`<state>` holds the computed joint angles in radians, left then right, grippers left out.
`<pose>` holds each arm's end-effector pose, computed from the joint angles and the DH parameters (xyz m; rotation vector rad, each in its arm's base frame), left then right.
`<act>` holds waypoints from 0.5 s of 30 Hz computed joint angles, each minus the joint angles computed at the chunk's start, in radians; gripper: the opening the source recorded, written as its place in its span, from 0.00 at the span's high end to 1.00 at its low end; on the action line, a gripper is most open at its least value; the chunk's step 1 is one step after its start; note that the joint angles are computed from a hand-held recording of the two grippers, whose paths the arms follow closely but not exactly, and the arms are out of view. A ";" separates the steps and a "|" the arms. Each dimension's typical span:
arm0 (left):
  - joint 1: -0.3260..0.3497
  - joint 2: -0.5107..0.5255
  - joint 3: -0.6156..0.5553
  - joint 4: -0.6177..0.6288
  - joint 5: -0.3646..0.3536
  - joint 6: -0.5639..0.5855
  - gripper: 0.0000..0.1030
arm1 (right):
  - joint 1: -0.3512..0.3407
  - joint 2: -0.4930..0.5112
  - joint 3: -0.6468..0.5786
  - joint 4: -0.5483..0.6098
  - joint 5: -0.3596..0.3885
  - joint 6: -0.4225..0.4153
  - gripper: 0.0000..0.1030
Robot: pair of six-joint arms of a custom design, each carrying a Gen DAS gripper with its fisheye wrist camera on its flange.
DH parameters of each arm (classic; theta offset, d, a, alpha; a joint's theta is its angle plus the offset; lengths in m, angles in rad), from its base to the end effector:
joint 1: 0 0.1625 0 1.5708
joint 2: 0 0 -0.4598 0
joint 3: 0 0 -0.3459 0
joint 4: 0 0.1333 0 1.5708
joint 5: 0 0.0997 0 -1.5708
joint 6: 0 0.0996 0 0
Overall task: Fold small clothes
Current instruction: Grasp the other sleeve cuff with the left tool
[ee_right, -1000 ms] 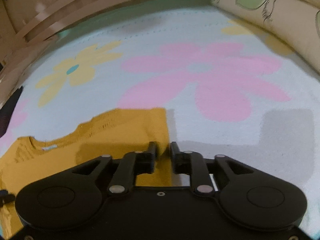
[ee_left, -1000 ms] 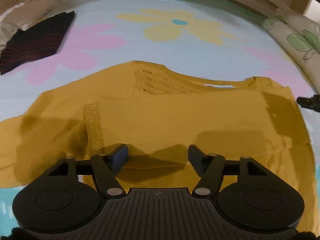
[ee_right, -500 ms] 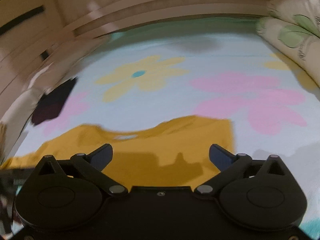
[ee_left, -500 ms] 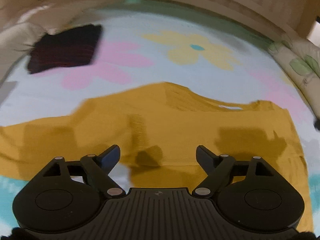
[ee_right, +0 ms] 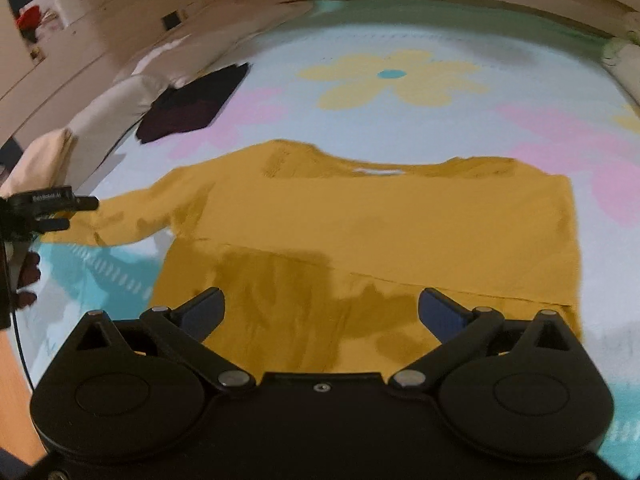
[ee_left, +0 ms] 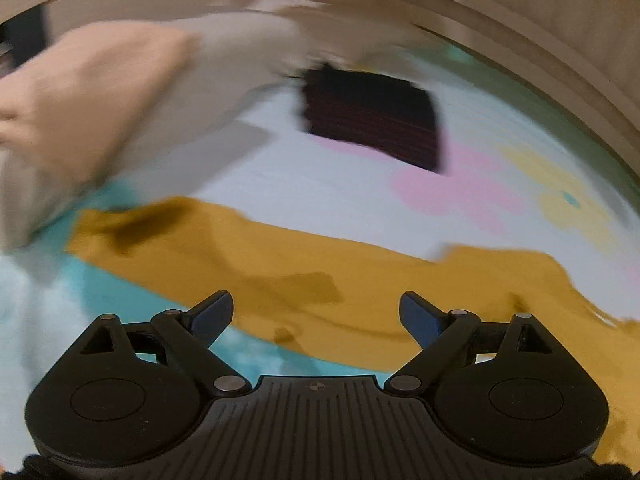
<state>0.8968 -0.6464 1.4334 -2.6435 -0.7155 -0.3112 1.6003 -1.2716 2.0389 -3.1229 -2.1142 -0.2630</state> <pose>-0.2898 -0.6968 0.1599 0.2771 2.3794 -0.8181 0.0970 -0.5127 0.3719 0.0752 -2.3901 0.8994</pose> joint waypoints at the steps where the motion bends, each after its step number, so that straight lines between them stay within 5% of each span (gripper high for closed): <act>1: 0.010 -0.008 0.002 0.002 0.012 -0.017 0.12 | -0.002 0.000 -0.004 0.011 0.012 0.004 0.00; 7: 0.070 -0.044 0.002 0.059 0.037 -0.135 0.12 | 0.000 0.011 -0.014 0.038 0.050 0.003 0.00; 11: 0.099 -0.052 0.003 0.052 -0.006 -0.184 0.11 | 0.005 0.021 -0.022 0.062 0.077 0.003 0.00; 15: 0.111 -0.012 -0.028 -0.027 -0.008 -0.132 0.01 | 0.006 0.025 -0.030 0.080 0.114 0.015 0.00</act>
<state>1.0078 -0.6584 1.4052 -2.6709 -0.7237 -0.4436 1.6063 -1.2468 2.0088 -3.0431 -2.0006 -0.2483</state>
